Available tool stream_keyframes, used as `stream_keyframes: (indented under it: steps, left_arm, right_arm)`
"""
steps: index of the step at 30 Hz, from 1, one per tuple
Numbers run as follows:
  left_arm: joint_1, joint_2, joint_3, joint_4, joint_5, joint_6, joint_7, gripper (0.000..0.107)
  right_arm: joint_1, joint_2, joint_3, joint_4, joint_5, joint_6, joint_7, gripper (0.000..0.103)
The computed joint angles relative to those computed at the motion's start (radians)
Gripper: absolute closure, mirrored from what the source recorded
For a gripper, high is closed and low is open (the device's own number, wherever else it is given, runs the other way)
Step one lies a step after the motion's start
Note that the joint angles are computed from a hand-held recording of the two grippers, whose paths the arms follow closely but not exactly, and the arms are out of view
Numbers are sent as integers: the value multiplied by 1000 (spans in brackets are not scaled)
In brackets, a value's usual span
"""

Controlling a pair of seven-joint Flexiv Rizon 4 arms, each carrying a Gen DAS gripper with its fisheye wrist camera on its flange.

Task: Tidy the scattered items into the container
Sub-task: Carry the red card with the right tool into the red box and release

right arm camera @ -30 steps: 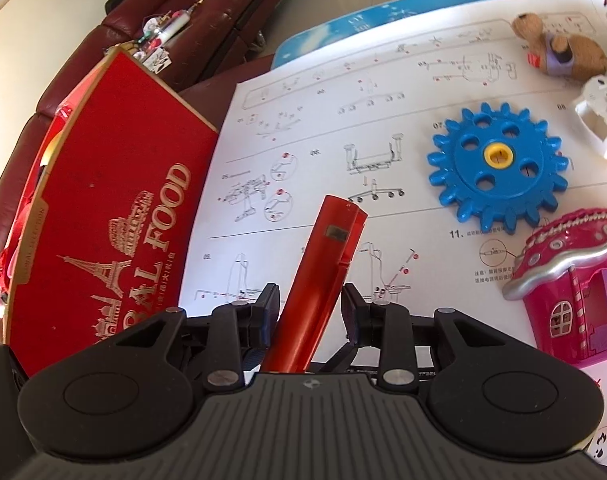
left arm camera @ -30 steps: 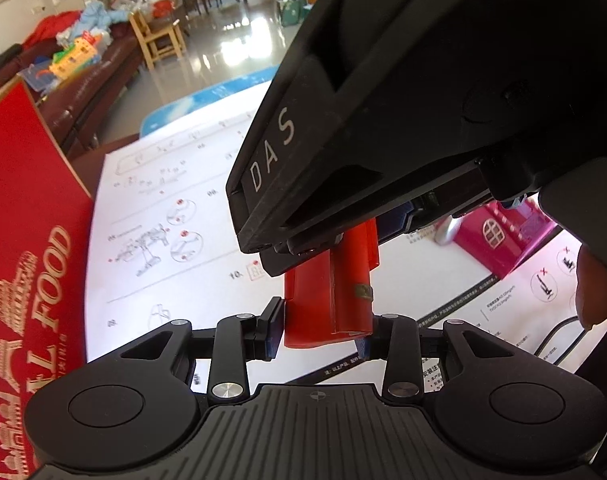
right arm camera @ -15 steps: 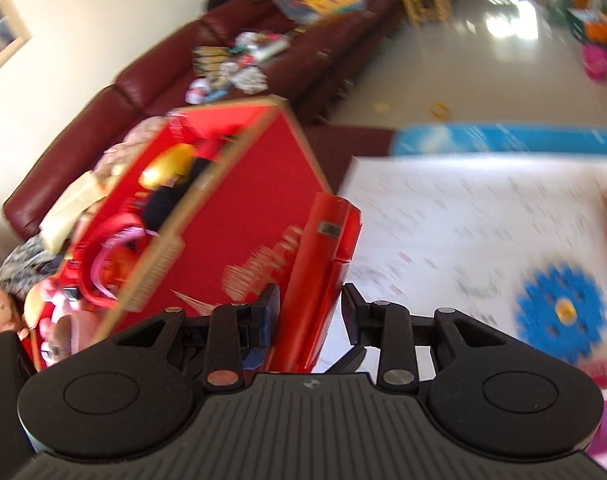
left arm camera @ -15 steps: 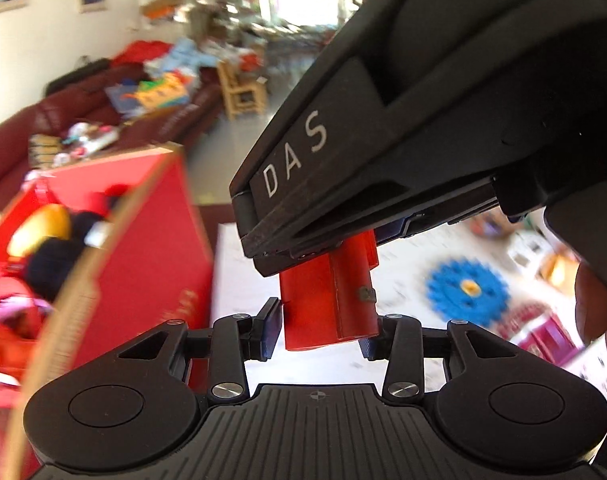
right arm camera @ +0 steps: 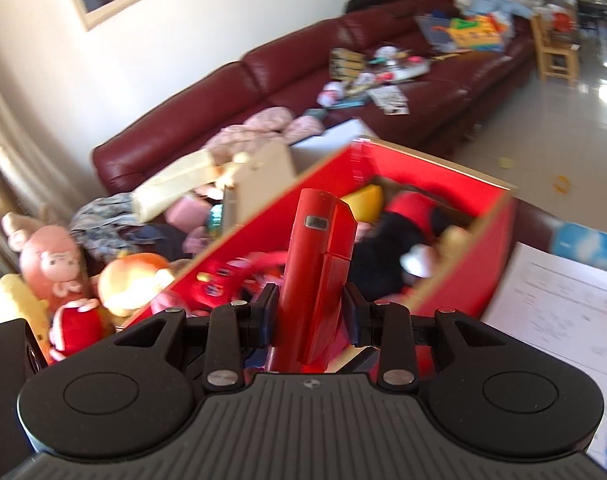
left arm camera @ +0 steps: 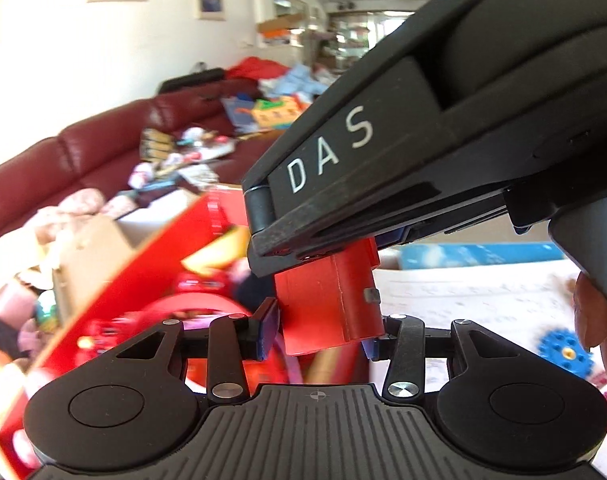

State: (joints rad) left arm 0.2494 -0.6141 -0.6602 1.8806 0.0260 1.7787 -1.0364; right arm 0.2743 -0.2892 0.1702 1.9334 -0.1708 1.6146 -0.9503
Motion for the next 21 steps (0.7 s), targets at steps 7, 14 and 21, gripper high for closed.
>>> stream_keyframes:
  steps: [7, 14, 21]
  left_arm:
    - [-41, 37, 99, 2, -41, -4, -46, 58]
    - [-129, 81, 219, 38, -125, -29, -135, 9]
    - [-111, 69, 206, 9, -155, -63, -140, 7]
  right_arm:
    - [-98, -98, 186, -158, 89, -92, -160, 64]
    - [-1, -133, 82, -183, 112, -120, -172, 24]
    - [3, -101, 39, -115, 109, -89, -100, 21]
